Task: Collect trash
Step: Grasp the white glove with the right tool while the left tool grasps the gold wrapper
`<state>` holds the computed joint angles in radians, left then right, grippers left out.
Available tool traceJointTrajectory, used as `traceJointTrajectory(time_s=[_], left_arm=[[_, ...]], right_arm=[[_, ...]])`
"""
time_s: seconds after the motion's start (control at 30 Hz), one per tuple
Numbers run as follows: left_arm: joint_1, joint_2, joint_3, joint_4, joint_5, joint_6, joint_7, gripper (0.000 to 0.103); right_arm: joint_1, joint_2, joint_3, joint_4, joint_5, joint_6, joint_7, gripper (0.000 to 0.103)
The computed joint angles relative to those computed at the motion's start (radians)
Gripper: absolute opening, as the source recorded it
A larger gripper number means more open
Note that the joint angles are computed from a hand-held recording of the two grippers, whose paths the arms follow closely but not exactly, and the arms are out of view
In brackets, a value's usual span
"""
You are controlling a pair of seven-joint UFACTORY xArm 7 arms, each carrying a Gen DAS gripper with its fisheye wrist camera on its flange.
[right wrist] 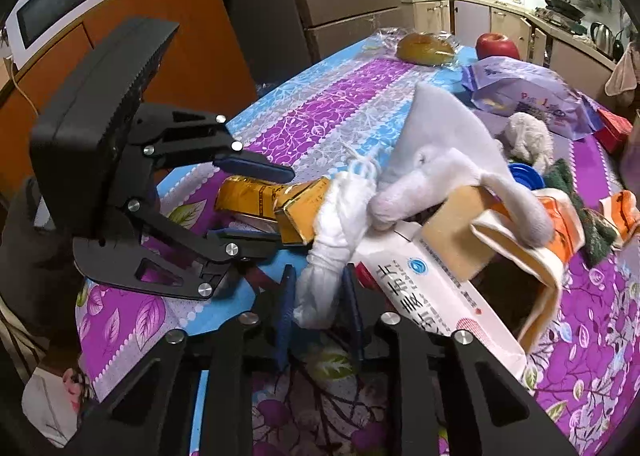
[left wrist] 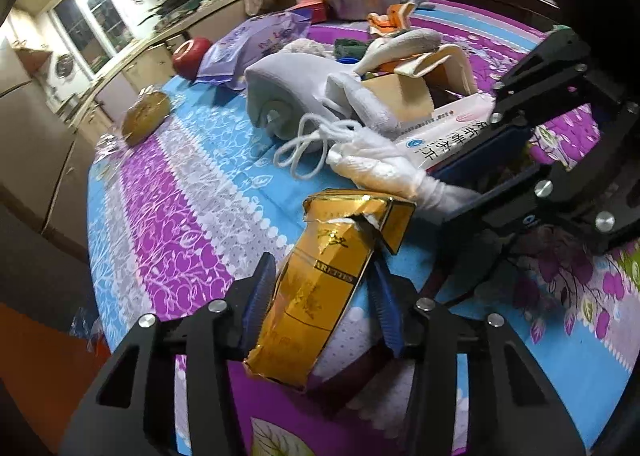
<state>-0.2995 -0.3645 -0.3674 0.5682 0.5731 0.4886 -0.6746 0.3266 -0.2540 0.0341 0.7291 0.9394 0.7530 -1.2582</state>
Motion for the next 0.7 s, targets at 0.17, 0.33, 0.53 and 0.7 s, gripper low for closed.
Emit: traceJointTrajectory(time_s=[0.17, 0.33, 0.53, 0.7], left_arm=[[0.000, -0.016, -0.071, 0.017, 0.051, 0.080, -0.138, 0.036], [-0.023, -0.065, -0.111, 0.023, 0.080, 0.147, -0.286, 0.035], [-0.030, -0.154, -0.175, 0.048, 0.067, 0.248, -0.490, 0.035], [-0.002, -0.104, -0.277, 0.160, 0.114, 0.369, -0.709, 0.036]], right_arm=[[-0.007, -0.085, -0.040, -0.062, 0.070, 0.019, -0.070, 0.022], [-0.020, -0.186, -0.088, -0.134, 0.098, 0.043, -0.123, 0.022], [-0.051, -0.309, -0.152, -0.215, 0.124, 0.026, -0.171, 0.022], [-0.070, -0.439, -0.203, -0.283, 0.144, -0.029, -0.220, 0.022]])
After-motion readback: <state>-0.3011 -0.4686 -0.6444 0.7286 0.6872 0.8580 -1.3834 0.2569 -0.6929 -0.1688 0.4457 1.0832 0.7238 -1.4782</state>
